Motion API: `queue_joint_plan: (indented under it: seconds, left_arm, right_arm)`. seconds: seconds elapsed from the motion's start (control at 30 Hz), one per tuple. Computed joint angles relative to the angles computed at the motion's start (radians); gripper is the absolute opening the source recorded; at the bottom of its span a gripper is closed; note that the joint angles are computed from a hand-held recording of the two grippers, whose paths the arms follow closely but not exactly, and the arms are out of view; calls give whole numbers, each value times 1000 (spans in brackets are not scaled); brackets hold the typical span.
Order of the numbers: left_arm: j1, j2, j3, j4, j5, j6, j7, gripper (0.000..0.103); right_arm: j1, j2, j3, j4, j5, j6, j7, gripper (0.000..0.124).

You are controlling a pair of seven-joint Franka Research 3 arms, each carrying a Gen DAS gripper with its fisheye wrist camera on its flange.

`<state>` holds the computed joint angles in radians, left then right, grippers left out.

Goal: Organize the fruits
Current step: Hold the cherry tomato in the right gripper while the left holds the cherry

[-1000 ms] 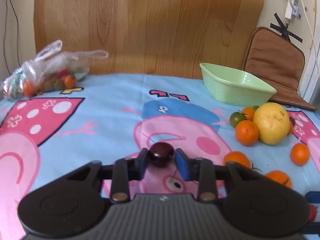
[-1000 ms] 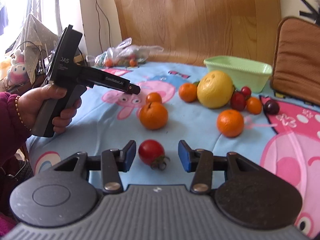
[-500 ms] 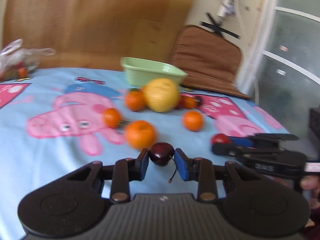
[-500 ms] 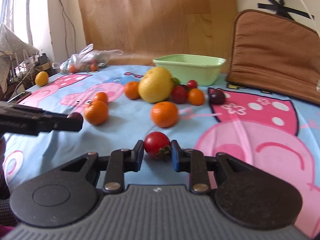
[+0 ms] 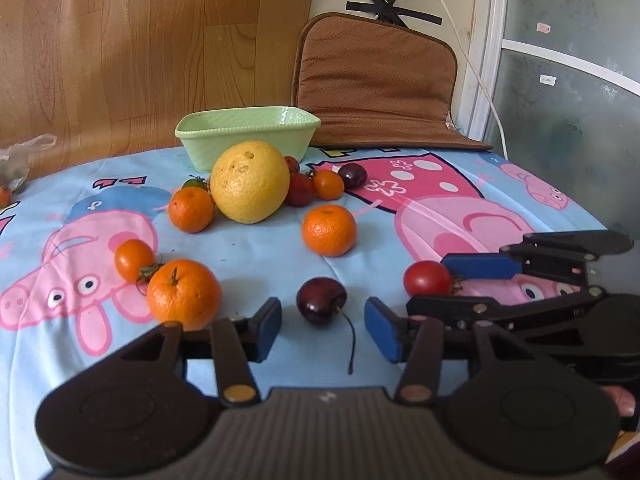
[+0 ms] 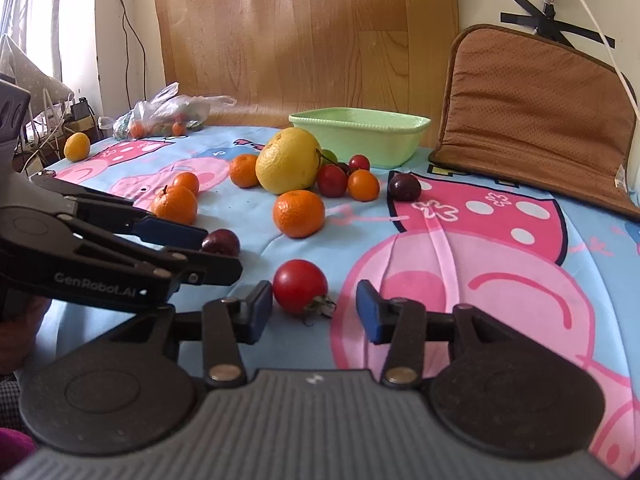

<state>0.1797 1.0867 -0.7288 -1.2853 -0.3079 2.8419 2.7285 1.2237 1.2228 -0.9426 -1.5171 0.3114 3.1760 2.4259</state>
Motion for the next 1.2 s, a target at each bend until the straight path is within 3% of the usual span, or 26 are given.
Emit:
queue_joint_plan:
  seconds: [0.2,0.33,0.43,0.5,0.53,0.6,0.7,1.2]
  left_arm:
    - [-22,-2,19,24,5,-12,-24,49]
    - [-73,6,67,69,16,-21,-71,48]
    - [-80,-2,71,43,27,29,-76,47]
    - [-80,-11,74,20,40,60,-98,45]
    - [-80,-15,75,10,49,75,-114,44]
    - [-81,-23,81,-6,64,100,-156,40]
    - [-76,-30,82,-21,83,118,-218,36]
    - [7,-43,20,-133,240,209,-361,35]
  right_arm:
    - [3,-14,12,-23,14,27,-30,49]
    - [5,-6,13,-21,42,35,-51,49]
    - [1,0,13,-11,54,31,-64,49]
    - [4,8,6,-1,54,19,-68,45]
    - [5,12,2,4,52,14,-67,35]
    - [12,23,-12,11,53,-3,-45,32]
    - [6,15,-4,14,58,-2,11,32]
    - [45,17,-33,-4,3,-29,206,32]
